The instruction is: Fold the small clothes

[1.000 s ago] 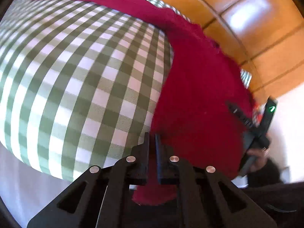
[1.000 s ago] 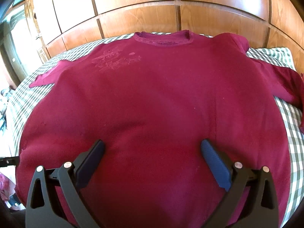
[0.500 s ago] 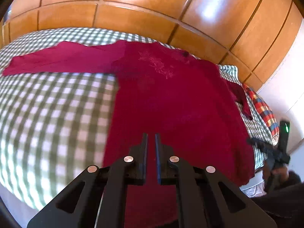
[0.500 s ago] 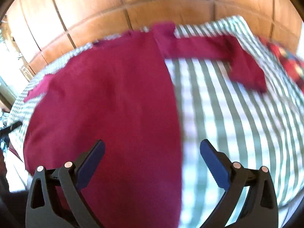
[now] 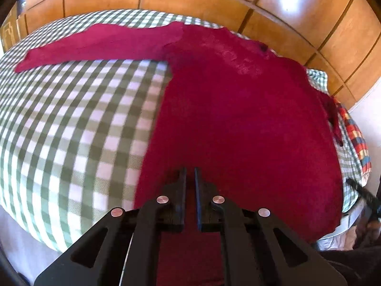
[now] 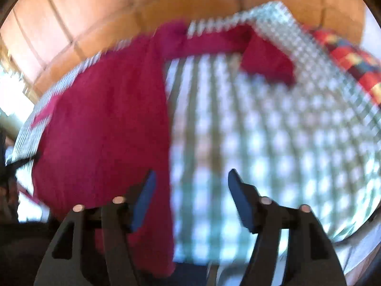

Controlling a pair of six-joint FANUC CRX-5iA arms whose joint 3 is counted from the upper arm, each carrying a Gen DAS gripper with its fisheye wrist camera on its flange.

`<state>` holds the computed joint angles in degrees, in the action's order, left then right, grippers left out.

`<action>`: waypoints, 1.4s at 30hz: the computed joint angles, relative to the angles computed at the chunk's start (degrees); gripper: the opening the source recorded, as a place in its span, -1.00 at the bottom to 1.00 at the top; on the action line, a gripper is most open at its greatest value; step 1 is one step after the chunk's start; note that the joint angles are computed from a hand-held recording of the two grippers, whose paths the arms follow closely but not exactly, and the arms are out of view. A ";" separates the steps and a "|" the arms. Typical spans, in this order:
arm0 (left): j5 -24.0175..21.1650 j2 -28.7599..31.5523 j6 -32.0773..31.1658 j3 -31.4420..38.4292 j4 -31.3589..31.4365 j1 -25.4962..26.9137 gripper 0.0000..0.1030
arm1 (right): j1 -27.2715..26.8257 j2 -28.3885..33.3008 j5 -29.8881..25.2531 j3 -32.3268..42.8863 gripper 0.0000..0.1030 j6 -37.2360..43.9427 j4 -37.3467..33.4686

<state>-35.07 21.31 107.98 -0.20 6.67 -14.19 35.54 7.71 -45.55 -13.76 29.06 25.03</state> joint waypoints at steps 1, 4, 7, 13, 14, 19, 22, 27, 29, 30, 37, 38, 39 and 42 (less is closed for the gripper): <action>0.32 0.43 -0.05 0.62 0.15 -0.20 -0.62 | -0.74 1.27 -0.11 0.34 0.23 -1.86 4.16; 1.17 2.02 -0.17 3.31 0.32 -1.19 -0.60 | -3.18 6.02 -1.25 3.14 0.23 -2.42 11.02; 1.99 3.30 -1.19 5.58 0.82 -1.99 -0.60 | -6.01 12.72 -4.73 8.27 0.22 -1.49 15.66; -0.57 6.42 -3.16 10.10 0.92 -3.10 -0.60 | -10.47 18.61 -14.59 16.28 -0.89 2.30 14.59; -0.90 6.83 -3.84 10.50 1.34 -3.11 -0.60 | -10.88 15.69 -12.88 14.15 -0.89 0.28 15.75; -2.07 10.00 -7.31 13.53 4.61 -3.09 -0.60 | -14.92 3.87 -5.97 8.93 -0.89 -6.93 18.10; -3.68 13.24 -8.32 17.78 5.63 -3.87 -0.60 | -18.34 3.72 -6.43 12.16 -0.89 -7.65 16.87; -7.49 18.18 -11.18 26.13 4.41 -5.95 -0.60 | -24.57 9.38 -12.56 20.81 -0.91 -5.63 12.84; -9.84 20.14 -11.77 29.40 3.36 -6.54 -0.60 | -26.62 13.08 -17.23 24.93 -0.96 -3.84 10.77; -11.30 21.05 -11.36 31.12 2.28 -6.85 -0.60 | -27.70 14.24 -18.59 25.90 -0.97 -3.98 9.36; -15.96 24.15 -11.08 36.58 -0.94 -7.91 -0.56 | -27.44 14.55 -15.74 22.24 -0.16 -6.82 11.56; -15.93 24.17 -11.05 36.60 -0.78 -7.84 -0.56 | -26.62 12.42 -12.92 19.13 0.25 -9.00 13.70; -15.71 24.13 -11.05 36.42 -0.43 -7.70 -0.56 | -25.35 9.69 -9.90 15.26 0.60 -11.50 16.57; -13.15 23.01 -11.47 33.90 1.57 -7.43 -0.56 | -22.06 5.52 -4.34 12.50 0.57 -3.94 7.95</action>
